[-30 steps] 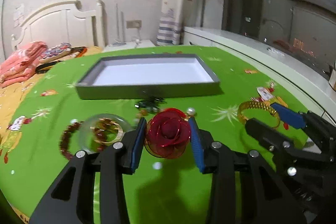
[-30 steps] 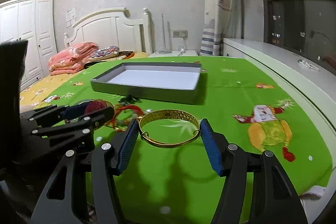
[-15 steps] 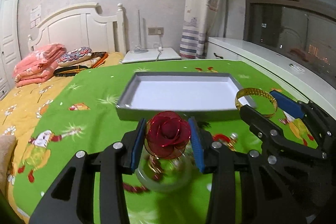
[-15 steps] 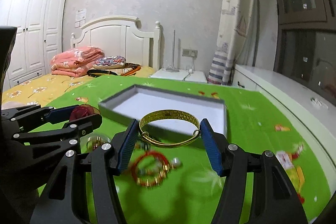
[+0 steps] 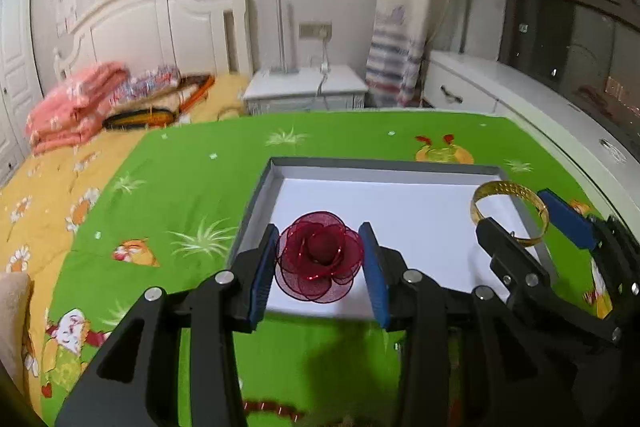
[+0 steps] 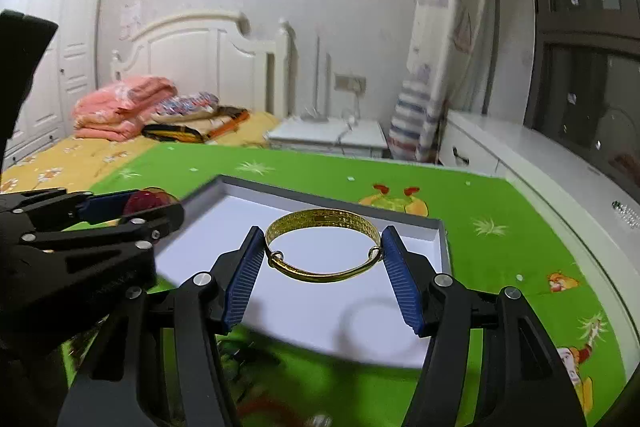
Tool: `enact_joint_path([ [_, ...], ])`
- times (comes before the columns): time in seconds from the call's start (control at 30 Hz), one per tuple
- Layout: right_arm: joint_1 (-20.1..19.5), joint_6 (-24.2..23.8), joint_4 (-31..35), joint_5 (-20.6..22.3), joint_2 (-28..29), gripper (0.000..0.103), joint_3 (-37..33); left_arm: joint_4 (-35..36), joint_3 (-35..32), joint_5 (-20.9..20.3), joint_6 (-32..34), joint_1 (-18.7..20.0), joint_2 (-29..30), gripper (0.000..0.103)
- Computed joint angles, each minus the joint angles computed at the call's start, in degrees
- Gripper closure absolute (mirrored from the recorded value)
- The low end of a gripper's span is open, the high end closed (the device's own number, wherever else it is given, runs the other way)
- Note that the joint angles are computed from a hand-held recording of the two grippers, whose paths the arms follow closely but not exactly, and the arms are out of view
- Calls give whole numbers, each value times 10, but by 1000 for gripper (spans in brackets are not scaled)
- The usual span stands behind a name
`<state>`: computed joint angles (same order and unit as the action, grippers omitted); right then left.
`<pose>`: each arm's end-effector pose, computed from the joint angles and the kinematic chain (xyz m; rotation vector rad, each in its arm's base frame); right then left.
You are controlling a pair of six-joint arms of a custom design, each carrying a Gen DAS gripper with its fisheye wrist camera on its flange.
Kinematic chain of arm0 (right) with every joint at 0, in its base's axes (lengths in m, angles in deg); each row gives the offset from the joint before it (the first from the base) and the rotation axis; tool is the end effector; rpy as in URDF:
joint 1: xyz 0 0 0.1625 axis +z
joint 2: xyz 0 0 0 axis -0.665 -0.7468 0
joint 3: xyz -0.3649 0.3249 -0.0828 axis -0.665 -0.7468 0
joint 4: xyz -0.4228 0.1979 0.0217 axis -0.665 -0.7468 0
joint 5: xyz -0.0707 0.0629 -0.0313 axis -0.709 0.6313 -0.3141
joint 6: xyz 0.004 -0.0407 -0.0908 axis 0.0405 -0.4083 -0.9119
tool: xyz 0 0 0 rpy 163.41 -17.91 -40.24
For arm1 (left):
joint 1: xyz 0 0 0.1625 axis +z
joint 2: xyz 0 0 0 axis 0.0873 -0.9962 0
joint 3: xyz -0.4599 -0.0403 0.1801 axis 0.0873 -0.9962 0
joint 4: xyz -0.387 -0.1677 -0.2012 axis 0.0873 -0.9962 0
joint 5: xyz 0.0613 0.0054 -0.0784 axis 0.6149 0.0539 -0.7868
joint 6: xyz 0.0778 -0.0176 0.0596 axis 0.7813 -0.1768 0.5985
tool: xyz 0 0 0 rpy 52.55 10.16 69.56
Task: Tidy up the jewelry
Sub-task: 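Carry the gold bangle into the grey tray with the right gripper while the left gripper grasps the red rose, then open both grippers to release the bangle and rose in the tray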
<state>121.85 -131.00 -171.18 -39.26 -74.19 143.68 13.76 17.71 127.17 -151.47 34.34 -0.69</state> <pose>0.0089 -0.5012 0.2871 0.1938 -1.8527 1.3003 -0.4314 -0.6065 -0.0697 1.0412 2.3316 -0.7847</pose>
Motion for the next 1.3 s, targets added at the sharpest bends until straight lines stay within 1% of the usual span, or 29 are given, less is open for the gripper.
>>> enact_joint_path([
  [0.1, -2, 16, 39, -20, 5, 45, -26, 51, -74, -14, -11, 8, 41, 63],
  [0.13, -2, 23, 52, -30, 7, 45, -37, 57, -85, -20, -9, 10, 48, 63],
  [0.2, -2, 26, 60, -40, 10, 45, -46, 77, -125, -34, -6, 12, 73, 63],
  [0.33, -2, 28, 76, -51, 11, 44, -61, 100, -162, -43, -9, 17, 97, 63],
  [0.4, -3, 33, 87, -55, 10, 44, -66, 121, -184, -37, -16, 20, 110, 63],
  [0.47, -4, 33, 91, -56, 9, 43, -68, 128, -190, -38, -18, 20, 116, 62],
  [0.53, -3, 35, 92, -66, 9, 39, -73, 137, -195, -43, -23, 20, 121, 58],
  [0.6, -5, 45, 96, -59, 2, 33, -68, 134, -193, -44, -29, 22, 117, 48],
  [0.63, -6, 50, 94, -52, -3, 31, -63, 133, -188, -43, -32, 22, 114, 45],
  [0.67, -7, 53, 94, -46, -7, 30, -59, 131, -181, -40, -35, 23, 108, 40],
  [0.77, -4, 57, 96, -36, -19, 30, -45, 109, -147, -38, -30, 21, 85, 35],
  [0.83, -1, 57, 91, -26, -30, 30, -28, 88, -116, -41, -20, 18, 67, 27],
  [0.87, 0, 57, 87, -18, -36, 30, -16, 70, -87, -44, -16, 14, 49, 22],
  [0.9, 0, 55, 78, -12, -40, 30, -4, 52, -61, -42, -13, 12, 32, 19],
  [1.0, -2, 50, 58, 6, -51, 30, 32, -13, 28, -38, 0, 7, -23, 12],
  [1.13, -7, 49, 37, 25, -61, 30, 84, -103, 150, -39, 23, 0, -97, 12],
  [1.2, -10, 47, 15, 38, -56, 30, 111, -146, 204, -41, 32, 0, -129, 9],
  [1.3, -13, 40, -11, 51, -44, 30, 141, -207, 275, -53, 48, -1, -166, 9],
])
